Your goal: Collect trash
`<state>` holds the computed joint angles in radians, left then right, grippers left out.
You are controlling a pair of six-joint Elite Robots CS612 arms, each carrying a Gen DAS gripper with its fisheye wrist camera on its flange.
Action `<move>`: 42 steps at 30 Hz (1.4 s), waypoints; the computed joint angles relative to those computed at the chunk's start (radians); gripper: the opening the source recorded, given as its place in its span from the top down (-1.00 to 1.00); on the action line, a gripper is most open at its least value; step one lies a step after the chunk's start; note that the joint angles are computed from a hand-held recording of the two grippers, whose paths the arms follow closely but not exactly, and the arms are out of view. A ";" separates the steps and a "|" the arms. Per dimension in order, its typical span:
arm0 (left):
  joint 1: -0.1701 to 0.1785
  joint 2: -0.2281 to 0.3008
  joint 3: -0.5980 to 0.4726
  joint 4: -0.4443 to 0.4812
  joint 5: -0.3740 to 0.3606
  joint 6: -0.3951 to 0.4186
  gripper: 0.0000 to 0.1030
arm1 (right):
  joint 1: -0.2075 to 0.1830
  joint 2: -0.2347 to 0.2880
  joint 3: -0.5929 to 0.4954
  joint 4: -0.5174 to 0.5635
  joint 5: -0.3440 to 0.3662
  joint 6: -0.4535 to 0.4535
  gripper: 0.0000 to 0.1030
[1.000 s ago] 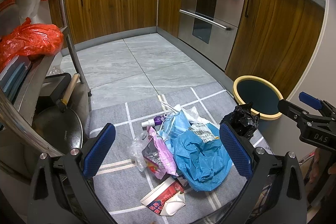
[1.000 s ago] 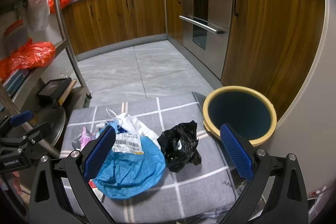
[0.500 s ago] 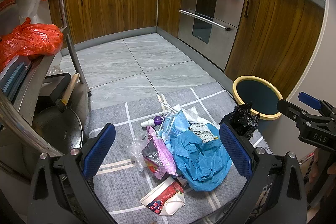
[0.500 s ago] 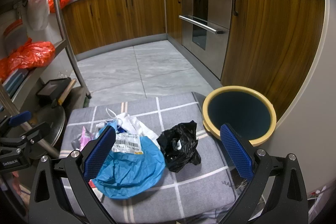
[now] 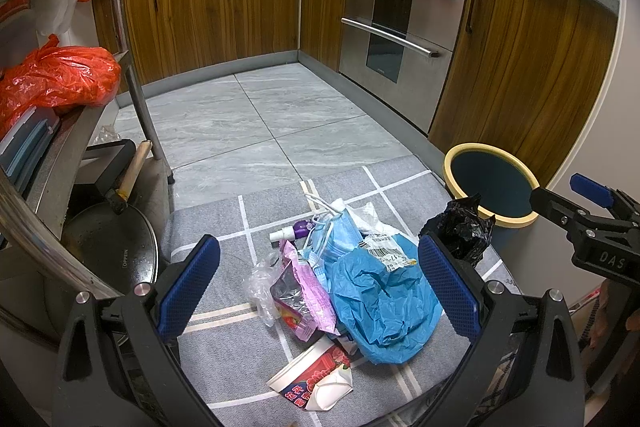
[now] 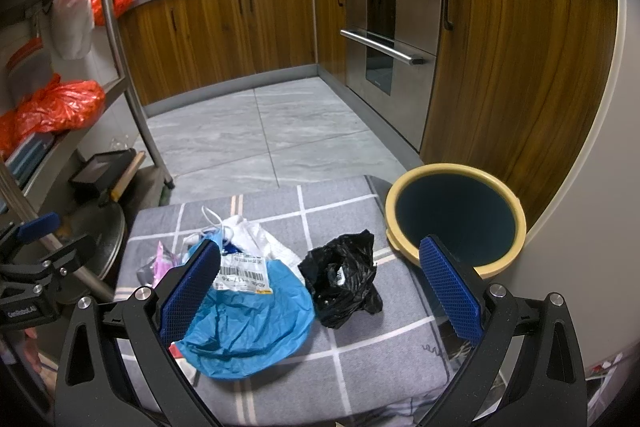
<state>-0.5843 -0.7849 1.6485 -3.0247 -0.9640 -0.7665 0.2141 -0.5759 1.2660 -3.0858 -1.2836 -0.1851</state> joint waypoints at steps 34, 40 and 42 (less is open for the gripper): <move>0.057 0.073 -0.113 0.032 -0.017 0.046 -0.89 | 0.002 0.114 -0.268 0.358 -0.017 0.029 -0.92; 0.083 0.107 -0.165 0.090 -0.082 0.050 -0.89 | 0.000 0.195 -0.415 0.536 0.003 0.044 -0.92; 0.084 0.112 -0.176 0.129 -0.081 0.062 -0.89 | 0.002 0.216 -0.449 0.564 -0.015 0.044 -0.92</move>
